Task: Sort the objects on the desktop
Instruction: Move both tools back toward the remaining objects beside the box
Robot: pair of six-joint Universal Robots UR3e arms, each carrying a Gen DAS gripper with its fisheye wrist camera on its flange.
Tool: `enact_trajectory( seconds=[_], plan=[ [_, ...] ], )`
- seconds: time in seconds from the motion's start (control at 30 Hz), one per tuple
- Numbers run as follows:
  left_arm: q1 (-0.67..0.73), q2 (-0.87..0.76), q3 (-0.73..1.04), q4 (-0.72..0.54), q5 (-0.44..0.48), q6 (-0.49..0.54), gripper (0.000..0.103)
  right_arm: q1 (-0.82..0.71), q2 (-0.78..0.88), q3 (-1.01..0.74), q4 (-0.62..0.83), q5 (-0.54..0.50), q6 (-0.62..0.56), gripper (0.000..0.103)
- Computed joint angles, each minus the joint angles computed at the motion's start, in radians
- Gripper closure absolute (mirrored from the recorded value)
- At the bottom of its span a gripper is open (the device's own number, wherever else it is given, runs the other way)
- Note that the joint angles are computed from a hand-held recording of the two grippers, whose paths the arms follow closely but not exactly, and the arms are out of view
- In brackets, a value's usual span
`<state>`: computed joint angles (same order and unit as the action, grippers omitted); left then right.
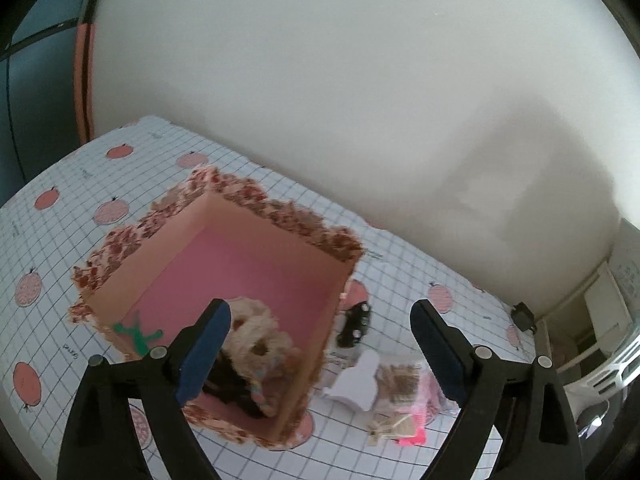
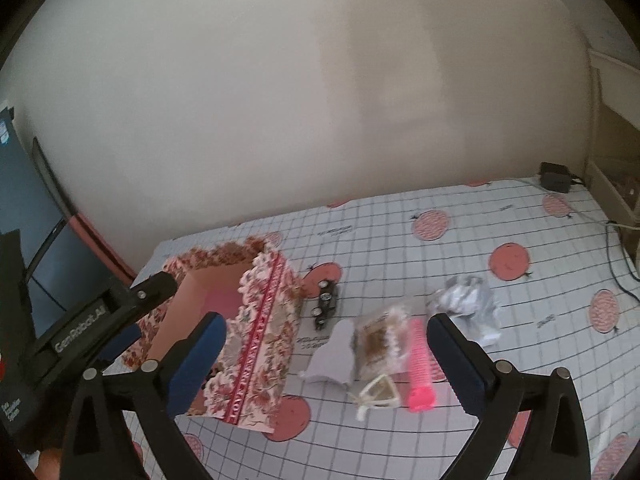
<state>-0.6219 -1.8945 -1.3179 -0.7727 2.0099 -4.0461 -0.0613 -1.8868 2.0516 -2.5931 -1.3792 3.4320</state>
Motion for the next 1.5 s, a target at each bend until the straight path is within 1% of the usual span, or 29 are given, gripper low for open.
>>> enact_trajectory(
  seconds=[0.13, 0.47, 0.57, 0.73, 0.9, 1.03, 1.1, 1.2, 1.33, 1.5],
  plan=[
    [-0.034, -0.057, 0.091, -0.029, 0.015, 0.003, 0.011, -0.076, -0.069, 0.026, 0.045, 0.034, -0.032, 0.001],
    [-0.091, -0.188, 0.298, -0.094, 0.002, 0.052, 0.011, -0.302, -0.245, 0.074, 0.185, 0.134, -0.131, 0.001],
    [-0.104, -0.233, 0.363, -0.111, -0.016, 0.071, 0.011, -0.383, -0.291, 0.092, 0.232, 0.171, -0.156, 0.001],
    [-0.105, -0.297, 0.449, -0.17, -0.07, 0.082, 0.011, -0.454, -0.322, 0.107, 0.288, 0.196, -0.186, 0.001],
    [-0.102, -0.345, 0.497, -0.217, -0.116, 0.076, 0.011, -0.463, -0.288, 0.111, 0.307, 0.195, -0.192, 0.001],
    [-0.098, -0.372, 0.507, -0.23, -0.148, 0.068, 0.011, -0.413, -0.223, 0.106, 0.303, 0.144, -0.186, 0.001],
    [-0.095, -0.377, 0.51, -0.249, -0.166, 0.054, 0.011, -0.411, -0.212, 0.114, 0.309, 0.135, -0.18, 0.001],
    [-0.082, -0.381, 0.496, -0.26, -0.209, 0.033, 0.011, -0.412, -0.187, 0.113, 0.337, 0.123, -0.184, 0.001],
    [-0.076, -0.412, 0.536, -0.314, -0.225, 0.031, 0.011, -0.392, -0.149, 0.101, 0.365, 0.075, -0.173, 0.001],
    [-0.066, -0.431, 0.539, -0.339, -0.269, 0.021, 0.011, -0.378, -0.115, 0.082, 0.41, 0.038, -0.177, 0.001]
  ],
)
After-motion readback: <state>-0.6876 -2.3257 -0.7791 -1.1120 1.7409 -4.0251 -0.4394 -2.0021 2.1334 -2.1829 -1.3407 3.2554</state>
